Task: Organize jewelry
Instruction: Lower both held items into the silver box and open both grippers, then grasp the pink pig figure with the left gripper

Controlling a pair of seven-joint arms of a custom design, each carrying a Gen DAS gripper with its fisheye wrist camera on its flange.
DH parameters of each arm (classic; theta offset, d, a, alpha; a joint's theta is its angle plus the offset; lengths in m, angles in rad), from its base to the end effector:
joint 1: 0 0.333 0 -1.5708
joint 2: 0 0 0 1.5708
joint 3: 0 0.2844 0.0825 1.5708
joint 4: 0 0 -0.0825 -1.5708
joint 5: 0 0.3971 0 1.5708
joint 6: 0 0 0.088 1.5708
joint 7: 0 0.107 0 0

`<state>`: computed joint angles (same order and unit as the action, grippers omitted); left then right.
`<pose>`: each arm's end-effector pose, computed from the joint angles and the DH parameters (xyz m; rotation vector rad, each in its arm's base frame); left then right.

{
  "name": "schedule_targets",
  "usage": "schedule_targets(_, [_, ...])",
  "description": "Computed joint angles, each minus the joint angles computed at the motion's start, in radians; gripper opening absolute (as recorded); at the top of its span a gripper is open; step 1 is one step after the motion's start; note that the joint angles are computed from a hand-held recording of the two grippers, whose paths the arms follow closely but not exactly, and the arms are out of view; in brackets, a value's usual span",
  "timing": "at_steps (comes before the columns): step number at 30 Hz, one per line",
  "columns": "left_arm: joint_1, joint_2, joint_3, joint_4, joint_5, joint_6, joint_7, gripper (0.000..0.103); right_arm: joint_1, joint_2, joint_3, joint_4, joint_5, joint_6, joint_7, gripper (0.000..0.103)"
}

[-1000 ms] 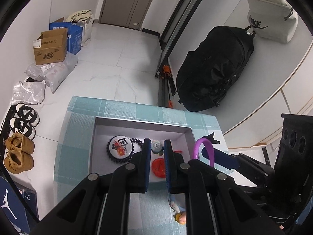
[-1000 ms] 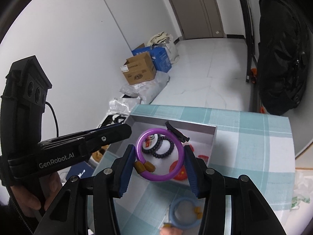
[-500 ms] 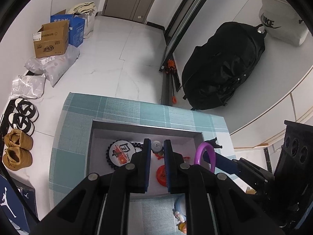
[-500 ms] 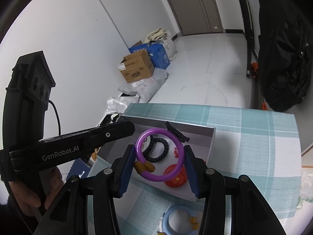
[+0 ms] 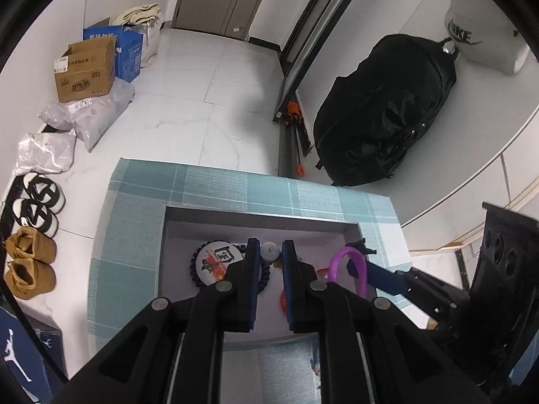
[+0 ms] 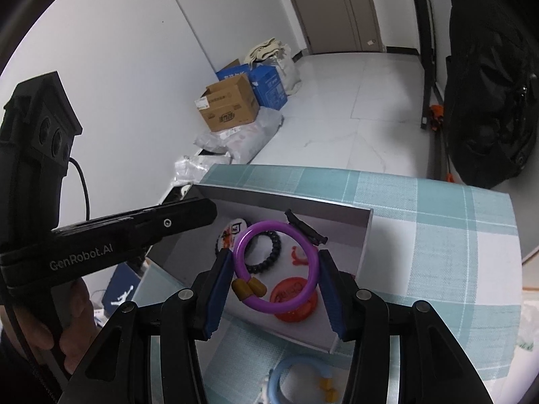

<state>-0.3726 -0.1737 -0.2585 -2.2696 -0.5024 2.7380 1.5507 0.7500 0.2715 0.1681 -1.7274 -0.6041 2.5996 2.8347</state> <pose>0.4529 -0.3122 0.4601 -1.8354 2.2973 -1.0597 0.4130 0.5433 0.4562 -1.7771 1.6742 -0.2783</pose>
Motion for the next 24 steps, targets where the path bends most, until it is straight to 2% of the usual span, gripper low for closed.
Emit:
schedule_targets(1, [-0.004,0.010,0.007,0.011,-0.023,-0.010,0.008,0.009,0.002,0.004,-0.001,0.005,-0.003,-0.005,0.003,0.054])
schedule_targets(2, [-0.004,0.017,0.008,0.022,-0.029,-0.029,0.007,0.009,0.001,0.009,0.001,0.012,0.004,-0.017,-0.005,0.067])
schedule_targets(3, [-0.002,0.026,0.008,0.035,-0.030,-0.054,0.005,0.009,0.003,0.014,0.004,0.025,0.015,-0.046,-0.018,0.069])
schedule_targets(5, [-0.003,0.029,0.003,0.040,-0.032,-0.060,0.019,0.016,0.013,0.004,-0.002,0.020,-0.013,-0.045,-0.007,0.073])
schedule_targets(7, [-0.004,0.017,-0.004,0.029,-0.021,-0.054,0.025,0.040,0.026,-0.011,-0.006,0.014,-0.057,-0.067,0.003,0.080])
schedule_targets(9, [-0.010,-0.010,-0.007,0.001,-0.029,-0.018,0.028,0.050,0.032,-0.032,-0.006,-0.004,-0.096,-0.079,0.026,0.082])
schedule_targets(14, [-0.023,-0.053,0.002,-0.038,-0.062,0.008,0.033,0.050,0.024,-0.071,0.012,-0.040,-0.121,-0.091,0.063,0.083])
schedule_targets(19, [-0.024,-0.083,-0.016,-0.065,-0.003,0.032,-0.003,0.051,0.021,-0.110,0.034,-0.071,-0.154,-0.130,0.074,0.083])
schedule_targets(24, [-0.047,-0.122,-0.010,-0.105,0.004,0.058,-0.001,0.051,0.010,-0.178,0.052,-0.142,-0.202,-0.137,0.136,0.086])
